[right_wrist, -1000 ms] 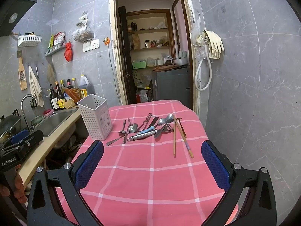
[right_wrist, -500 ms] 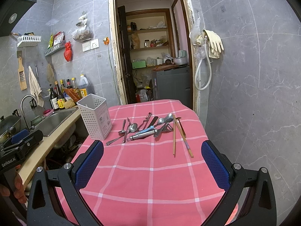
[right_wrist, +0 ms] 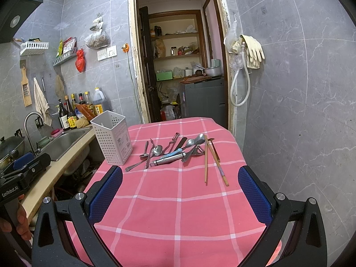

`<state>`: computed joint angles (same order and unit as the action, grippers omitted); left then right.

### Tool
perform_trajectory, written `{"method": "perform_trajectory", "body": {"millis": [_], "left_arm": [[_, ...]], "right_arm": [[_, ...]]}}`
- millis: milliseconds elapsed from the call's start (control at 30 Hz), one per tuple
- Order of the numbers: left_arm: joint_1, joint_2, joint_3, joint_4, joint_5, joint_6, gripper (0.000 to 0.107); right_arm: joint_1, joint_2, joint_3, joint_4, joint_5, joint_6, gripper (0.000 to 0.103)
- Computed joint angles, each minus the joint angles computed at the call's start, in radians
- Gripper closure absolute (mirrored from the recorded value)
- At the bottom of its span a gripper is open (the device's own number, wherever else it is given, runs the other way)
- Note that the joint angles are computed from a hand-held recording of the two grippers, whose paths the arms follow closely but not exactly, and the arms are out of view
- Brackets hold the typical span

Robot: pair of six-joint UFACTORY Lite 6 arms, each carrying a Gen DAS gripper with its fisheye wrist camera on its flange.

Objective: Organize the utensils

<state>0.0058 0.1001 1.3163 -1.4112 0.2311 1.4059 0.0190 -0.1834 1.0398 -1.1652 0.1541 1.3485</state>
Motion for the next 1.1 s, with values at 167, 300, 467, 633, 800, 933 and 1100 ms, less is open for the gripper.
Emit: {"method": "perform_trajectory", "body": {"millis": [167,300,467,633,800,933,1100], "left_arm": [[0.000,0.000,-0.001,-0.003,0.000,0.003,0.005],[0.000,0.000,0.000,-0.005,0.000,0.006,0.005],[0.000,0.000,-0.001,-0.005,0.000,0.006,0.005],[0.000,0.000,-0.001,-0.005,-0.001,0.007,0.005],[-0.001,-0.001,-0.002,-0.009,-0.003,0.010,0.005],[-0.001,-0.001,-0.002,-0.009,-0.002,0.011,0.005],[-0.001,-0.001,-0.002,-0.012,-0.002,0.014,0.005]], "right_arm": [[-0.002,0.002,0.000,0.000,-0.002,-0.001,0.001],[-0.004,0.002,0.000,0.006,-0.004,-0.008,0.001],[-0.004,-0.001,0.000,0.025,-0.003,-0.026,0.001],[-0.005,-0.003,0.000,0.041,-0.003,-0.042,0.001],[-0.006,-0.004,-0.002,0.041,-0.005,-0.042,0.001],[-0.005,-0.005,-0.002,0.052,-0.002,-0.051,0.001],[-0.006,-0.004,-0.009,0.000,-0.004,0.004,0.001]]}}
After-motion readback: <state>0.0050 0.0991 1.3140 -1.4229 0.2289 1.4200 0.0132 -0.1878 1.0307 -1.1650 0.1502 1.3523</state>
